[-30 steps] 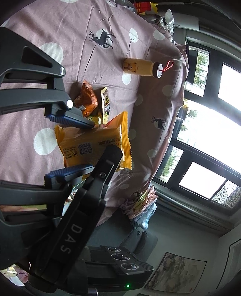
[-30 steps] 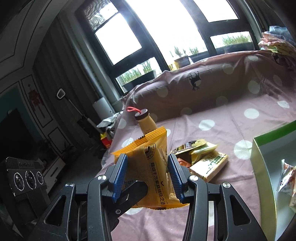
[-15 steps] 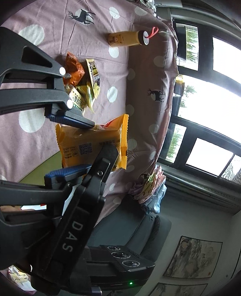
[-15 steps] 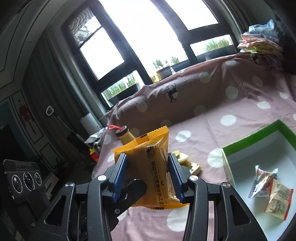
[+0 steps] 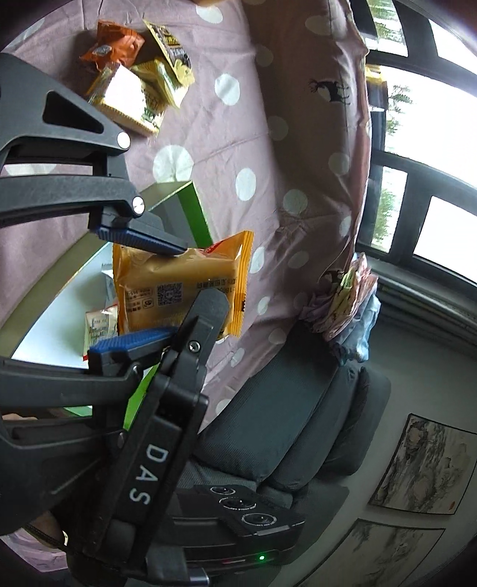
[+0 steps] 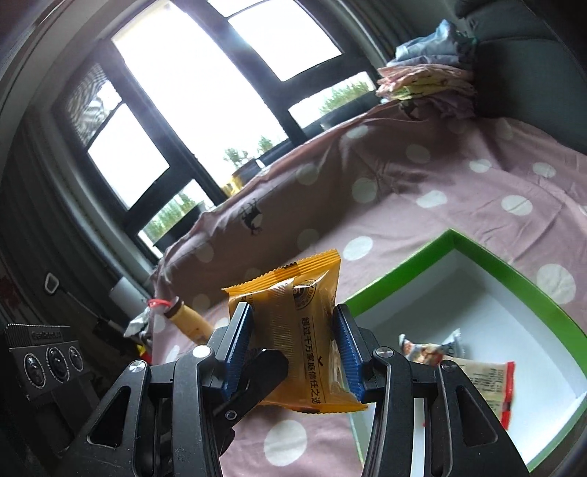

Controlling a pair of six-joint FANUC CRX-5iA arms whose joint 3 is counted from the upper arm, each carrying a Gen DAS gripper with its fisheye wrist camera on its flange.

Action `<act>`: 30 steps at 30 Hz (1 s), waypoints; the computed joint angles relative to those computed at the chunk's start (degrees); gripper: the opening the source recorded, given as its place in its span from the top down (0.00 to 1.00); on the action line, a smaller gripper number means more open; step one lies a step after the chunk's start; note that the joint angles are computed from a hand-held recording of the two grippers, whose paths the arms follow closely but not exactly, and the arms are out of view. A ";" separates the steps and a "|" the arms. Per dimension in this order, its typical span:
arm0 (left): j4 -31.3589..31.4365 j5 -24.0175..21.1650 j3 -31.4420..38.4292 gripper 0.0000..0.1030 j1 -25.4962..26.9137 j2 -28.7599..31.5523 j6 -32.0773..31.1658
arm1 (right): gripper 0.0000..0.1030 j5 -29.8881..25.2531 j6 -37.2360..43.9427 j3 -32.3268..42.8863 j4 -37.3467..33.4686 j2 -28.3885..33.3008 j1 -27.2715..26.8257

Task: Organize snacks
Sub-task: 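Carry the yellow packet over the green box and lower it inside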

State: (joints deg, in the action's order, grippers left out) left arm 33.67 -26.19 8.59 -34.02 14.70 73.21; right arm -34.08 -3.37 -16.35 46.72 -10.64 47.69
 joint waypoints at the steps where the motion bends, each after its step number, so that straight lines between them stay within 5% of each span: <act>1: 1.57 -0.22 0.38 0.63 -0.29 0.72 -1.69 | 0.53 -1.27 -0.36 0.04 -0.80 -0.39 -0.04; 8: 4.50 -7.36 7.13 0.63 -0.69 6.46 -3.69 | 0.53 -6.73 -3.07 -0.51 -2.23 -1.42 -0.77; 13: 4.68 -17.23 15.64 0.63 -0.13 12.38 -2.23 | 0.53 -13.04 -2.91 1.93 -7.69 -0.66 -1.06; 30: 0.79 -27.78 26.63 0.63 -0.24 19.45 4.07 | 0.53 -16.28 -2.60 3.10 -15.47 -0.14 -3.48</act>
